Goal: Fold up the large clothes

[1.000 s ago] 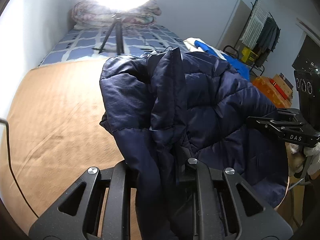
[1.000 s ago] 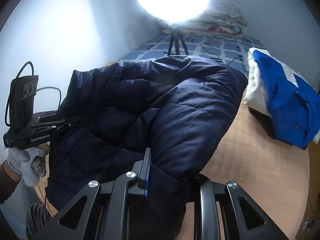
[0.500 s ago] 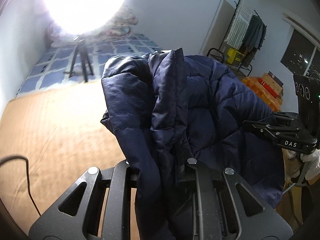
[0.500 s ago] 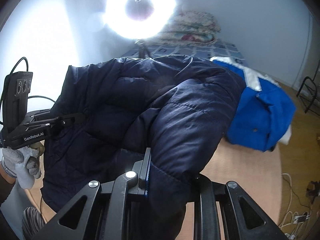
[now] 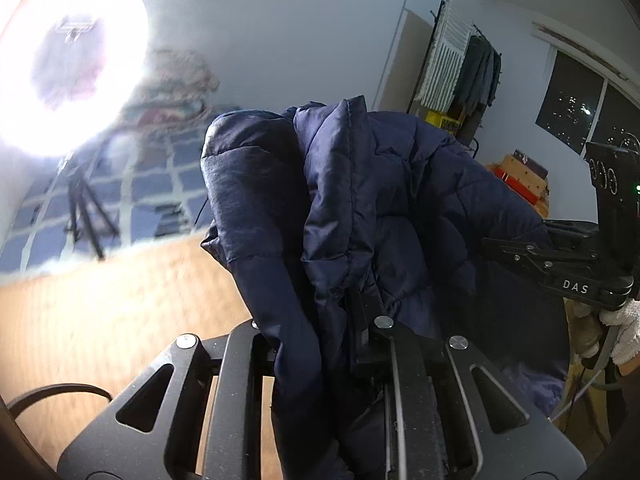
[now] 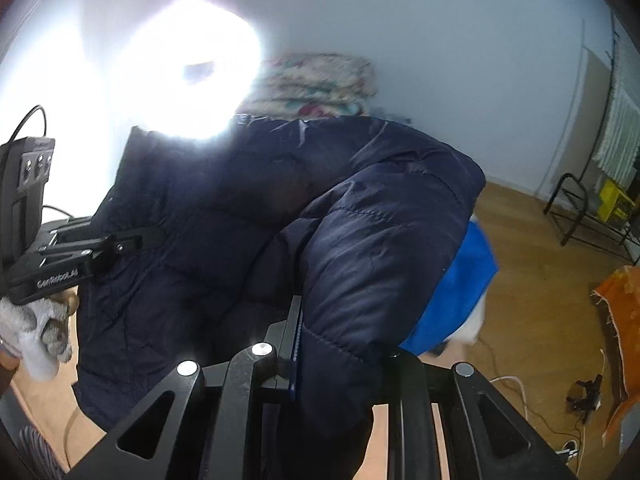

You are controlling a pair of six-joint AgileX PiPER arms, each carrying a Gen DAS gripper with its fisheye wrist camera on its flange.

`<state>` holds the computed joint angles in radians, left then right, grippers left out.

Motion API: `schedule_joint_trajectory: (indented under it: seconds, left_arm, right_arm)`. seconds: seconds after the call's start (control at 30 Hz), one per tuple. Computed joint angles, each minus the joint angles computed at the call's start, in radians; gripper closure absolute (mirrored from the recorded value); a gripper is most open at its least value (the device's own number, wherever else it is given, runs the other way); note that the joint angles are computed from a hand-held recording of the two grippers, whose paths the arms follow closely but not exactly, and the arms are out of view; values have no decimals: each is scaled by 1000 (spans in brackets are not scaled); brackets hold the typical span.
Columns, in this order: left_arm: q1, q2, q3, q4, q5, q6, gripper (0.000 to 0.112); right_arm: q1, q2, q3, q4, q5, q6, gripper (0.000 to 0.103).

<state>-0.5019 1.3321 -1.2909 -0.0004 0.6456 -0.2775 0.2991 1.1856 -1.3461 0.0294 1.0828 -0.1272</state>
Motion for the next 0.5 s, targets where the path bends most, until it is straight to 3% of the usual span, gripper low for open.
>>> schedule_joint_trajectory:
  seconds: [0.27, 0.5]
  left_arm:
    - [-40, 250, -294, 146, -3, -92, 97]
    - [-13, 453, -553, 154, 19, -109, 97]
  right_arm:
    - [-156, 187, -221, 42, -26, -140, 85]
    - [-218, 358, -397, 47, -52, -192, 85]
